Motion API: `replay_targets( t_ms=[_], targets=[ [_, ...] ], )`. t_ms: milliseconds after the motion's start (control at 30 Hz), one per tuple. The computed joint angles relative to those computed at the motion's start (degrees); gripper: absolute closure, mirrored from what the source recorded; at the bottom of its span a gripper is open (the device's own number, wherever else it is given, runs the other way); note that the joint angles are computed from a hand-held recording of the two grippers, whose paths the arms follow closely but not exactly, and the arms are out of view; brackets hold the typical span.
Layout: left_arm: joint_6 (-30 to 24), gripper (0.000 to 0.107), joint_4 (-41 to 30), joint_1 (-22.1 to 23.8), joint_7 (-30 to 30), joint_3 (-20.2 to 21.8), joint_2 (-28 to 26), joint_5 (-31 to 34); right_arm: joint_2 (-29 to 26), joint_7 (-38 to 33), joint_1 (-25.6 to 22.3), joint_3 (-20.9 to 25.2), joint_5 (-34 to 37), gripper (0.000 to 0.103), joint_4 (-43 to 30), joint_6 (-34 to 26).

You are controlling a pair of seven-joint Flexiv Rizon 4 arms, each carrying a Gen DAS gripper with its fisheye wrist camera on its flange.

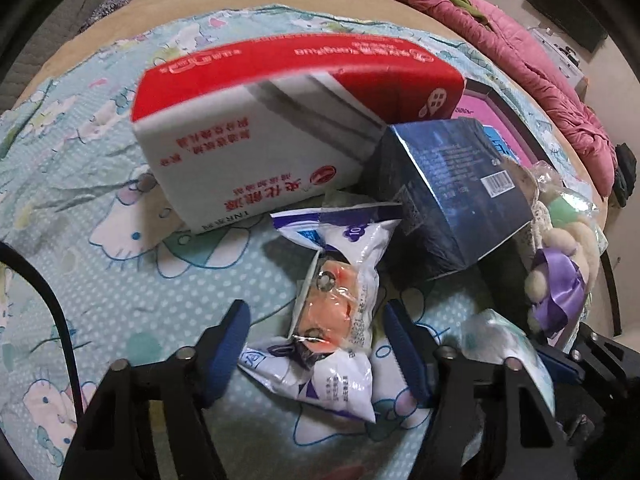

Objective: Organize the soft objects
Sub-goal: 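Grasp the wrapped snack packet with the left tool while the right tool grasps the wet-wipe pack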

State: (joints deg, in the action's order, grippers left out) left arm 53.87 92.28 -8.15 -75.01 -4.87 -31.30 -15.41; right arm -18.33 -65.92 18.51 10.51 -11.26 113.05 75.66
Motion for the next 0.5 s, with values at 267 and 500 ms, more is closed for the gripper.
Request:
replay_targets(
  t_ms=[267, 500],
  targets=[
    [0.8, 0.071, 0.8, 1.4, 2.8, -1.9, -0.3, -3.2, 2.0, 0.8, 0.0, 0.3, 0.8, 0.069, 1.5, 4.5],
    [4.2, 0.071, 4.6, 0.6, 2.7, -0.9, 4.2, -2.9, 2.6, 1.9, -0.2, -0.1, 0.8, 0.069, 2.0, 7.6]
  ],
)
